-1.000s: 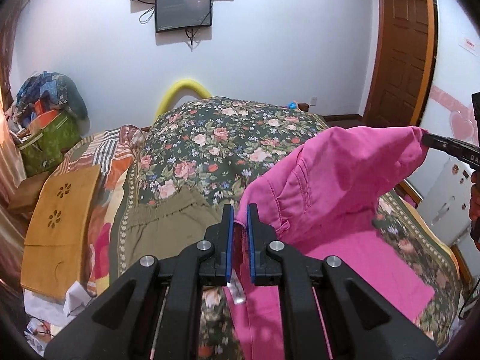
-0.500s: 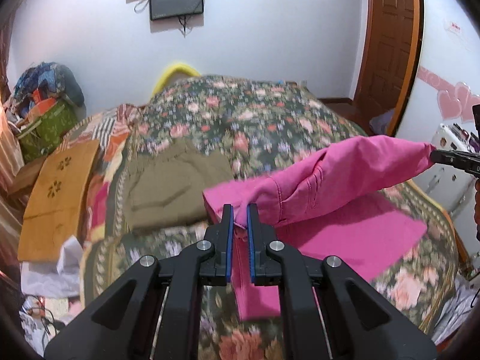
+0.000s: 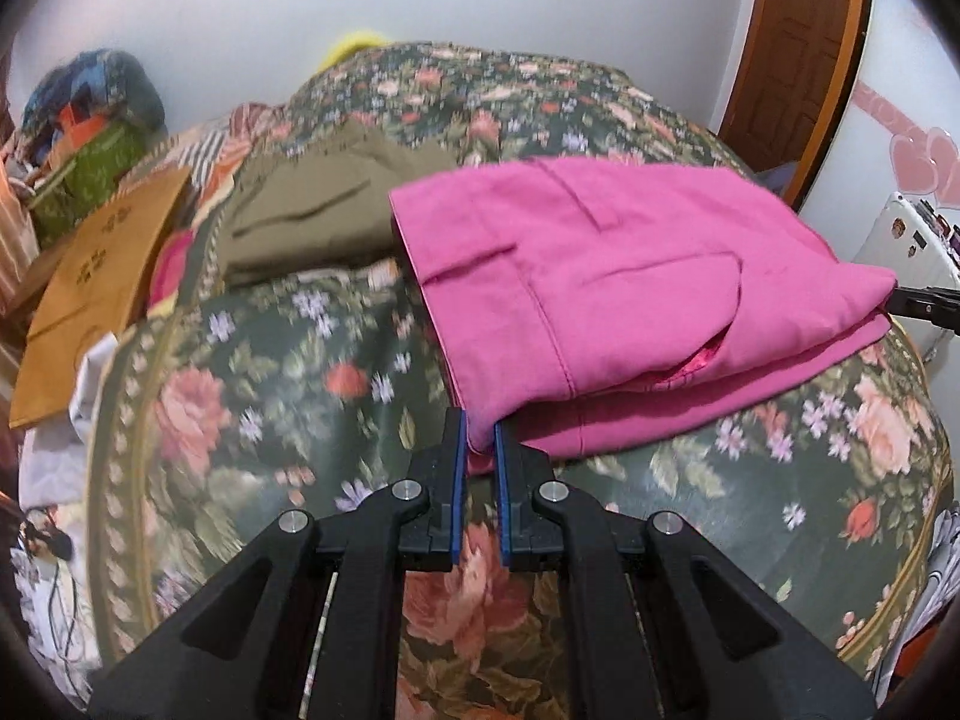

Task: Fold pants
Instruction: 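Lift the pink pants edge with both grippers and fold it over, then open both grippers to release the folded pink pants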

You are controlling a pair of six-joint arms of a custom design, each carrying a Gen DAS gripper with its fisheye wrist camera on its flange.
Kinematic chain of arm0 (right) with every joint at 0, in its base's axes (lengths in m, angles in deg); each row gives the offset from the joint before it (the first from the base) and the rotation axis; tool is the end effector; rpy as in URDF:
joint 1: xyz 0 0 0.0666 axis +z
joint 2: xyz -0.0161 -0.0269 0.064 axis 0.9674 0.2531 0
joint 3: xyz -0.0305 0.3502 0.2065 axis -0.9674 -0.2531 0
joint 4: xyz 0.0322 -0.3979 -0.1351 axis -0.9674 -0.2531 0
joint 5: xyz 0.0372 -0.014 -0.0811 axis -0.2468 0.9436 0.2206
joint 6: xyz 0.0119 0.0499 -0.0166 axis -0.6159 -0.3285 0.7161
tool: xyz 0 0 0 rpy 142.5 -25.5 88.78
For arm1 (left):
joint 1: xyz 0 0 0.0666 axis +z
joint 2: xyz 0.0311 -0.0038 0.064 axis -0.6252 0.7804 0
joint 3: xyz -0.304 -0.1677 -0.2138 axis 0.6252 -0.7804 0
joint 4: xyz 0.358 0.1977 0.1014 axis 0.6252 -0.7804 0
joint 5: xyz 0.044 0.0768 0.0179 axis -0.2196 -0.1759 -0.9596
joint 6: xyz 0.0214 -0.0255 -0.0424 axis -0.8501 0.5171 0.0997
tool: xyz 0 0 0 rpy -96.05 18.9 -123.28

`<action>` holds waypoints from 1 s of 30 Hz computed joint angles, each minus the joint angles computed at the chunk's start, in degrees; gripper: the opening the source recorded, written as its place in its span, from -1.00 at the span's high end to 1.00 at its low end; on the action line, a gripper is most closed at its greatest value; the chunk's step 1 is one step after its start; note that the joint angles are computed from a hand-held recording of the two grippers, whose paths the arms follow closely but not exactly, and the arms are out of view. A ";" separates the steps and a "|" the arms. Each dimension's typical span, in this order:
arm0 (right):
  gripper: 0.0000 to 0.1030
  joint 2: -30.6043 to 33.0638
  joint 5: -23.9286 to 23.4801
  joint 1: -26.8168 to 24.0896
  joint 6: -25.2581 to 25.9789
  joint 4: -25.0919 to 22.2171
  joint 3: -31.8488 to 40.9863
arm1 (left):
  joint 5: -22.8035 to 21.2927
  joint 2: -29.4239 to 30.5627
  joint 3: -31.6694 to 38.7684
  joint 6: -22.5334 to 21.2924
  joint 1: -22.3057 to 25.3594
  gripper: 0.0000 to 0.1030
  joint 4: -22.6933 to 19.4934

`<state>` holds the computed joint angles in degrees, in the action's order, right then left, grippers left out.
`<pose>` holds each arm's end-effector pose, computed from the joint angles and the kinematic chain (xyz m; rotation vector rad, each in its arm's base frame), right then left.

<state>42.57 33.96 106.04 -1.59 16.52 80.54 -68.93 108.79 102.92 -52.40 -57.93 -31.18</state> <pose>0.3173 0.1943 0.5708 -0.2778 2.4734 0.5877 0.3834 -0.1343 0.4949 0.3508 2.4861 -0.1687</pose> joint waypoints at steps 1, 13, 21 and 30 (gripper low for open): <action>0.90 0.19 0.04 0.21 0.30 -0.50 -0.07 | 0.07 0.11 -0.22 0.08 -0.10 0.85 -0.23; 0.89 1.68 -0.74 0.25 4.16 -5.82 0.12 | 2.38 0.32 -1.37 2.04 -0.31 0.85 -1.16; 0.88 0.45 -0.27 -3.00 3.28 -8.43 -1.07 | 2.74 -1.83 -2.02 3.28 -2.05 0.85 -3.39; 0.73 1.02 2.71 -5.83 3.15 -8.30 3.74 | -0.69 -1.18 3.35 4.60 2.45 0.62 -4.47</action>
